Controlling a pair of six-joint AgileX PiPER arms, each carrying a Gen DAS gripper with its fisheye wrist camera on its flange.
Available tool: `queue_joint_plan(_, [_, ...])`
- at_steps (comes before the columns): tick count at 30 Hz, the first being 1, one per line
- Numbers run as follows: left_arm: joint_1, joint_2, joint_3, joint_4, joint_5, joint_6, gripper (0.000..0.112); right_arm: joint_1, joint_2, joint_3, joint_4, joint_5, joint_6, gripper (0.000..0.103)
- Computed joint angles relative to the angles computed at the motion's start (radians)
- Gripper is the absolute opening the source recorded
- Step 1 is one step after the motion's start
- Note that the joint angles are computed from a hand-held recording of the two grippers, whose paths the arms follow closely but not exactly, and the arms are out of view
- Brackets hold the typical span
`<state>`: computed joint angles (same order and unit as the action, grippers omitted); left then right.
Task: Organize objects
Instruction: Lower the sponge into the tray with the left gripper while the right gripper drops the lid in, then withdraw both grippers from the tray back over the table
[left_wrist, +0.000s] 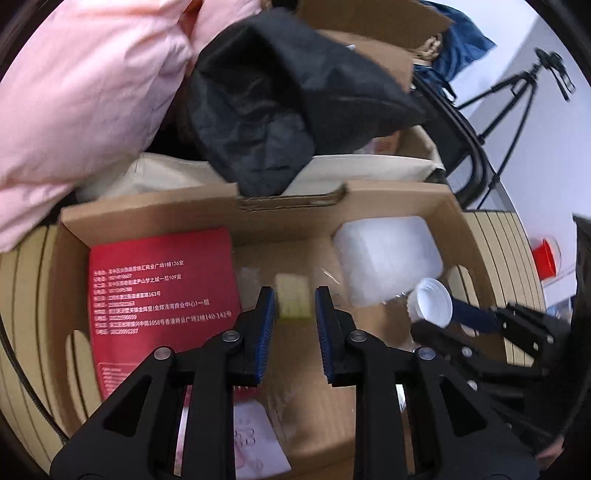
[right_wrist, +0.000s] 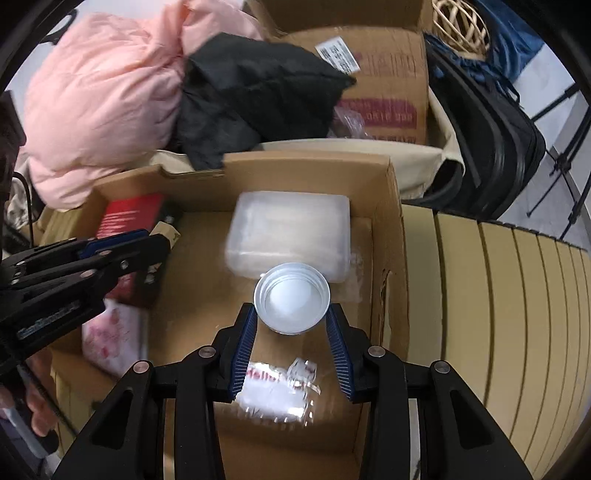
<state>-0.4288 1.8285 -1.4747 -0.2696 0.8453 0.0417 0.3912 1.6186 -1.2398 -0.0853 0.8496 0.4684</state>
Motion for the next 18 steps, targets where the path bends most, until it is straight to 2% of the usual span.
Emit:
queue_joint_plan(1, [0.002,-0.002,0.004,-0.001,-0.002,-0.003,0.023,-0.006,0.007,0.003,0.014,-0.009,-0.005,0.043])
queue_joint_plan(3, [0.005,-0.026,0.030,-0.005,-0.019,0.007,0.037,0.003,0.009,0.008,-0.009,-0.019,0.023,0.043])
queue_joint_plan(5, [0.013,-0.047,0.044,-0.016,-0.021,0.022,0.038,0.010,0.016,-0.003,-0.027,-0.012,0.038,0.047])
queue_joint_plan(6, [0.016,-0.054,0.045,-0.015,-0.015,0.019,0.038,0.006,0.023,-0.013,-0.015,-0.006,0.025,0.054])
queue_joint_plan(7, [0.020,-0.068,0.050,-0.023,-0.010,0.022,0.039,0.004,0.030,-0.021,-0.011,-0.004,0.019,0.066])
queue_joint_plan(9, [0.026,-0.103,0.063,-0.018,0.009,0.020,0.043,0.007,0.024,-0.021,0.001,-0.009,0.006,0.076])
queue_joint_plan(12, [0.028,-0.190,0.102,-0.005,0.038,0.031,0.051,0.022,-0.015,-0.007,-0.019,-0.002,0.039,0.077])
queue_joint_plan(16, [0.036,-0.404,0.243,0.008,0.044,0.051,0.066,0.072,-0.112,0.006,-0.053,0.050,0.084,0.077])
queue_joint_plan(18, [0.033,-0.527,0.300,0.055,0.082,0.004,0.087,0.129,-0.184,0.023,-0.110,0.087,0.150,0.077])
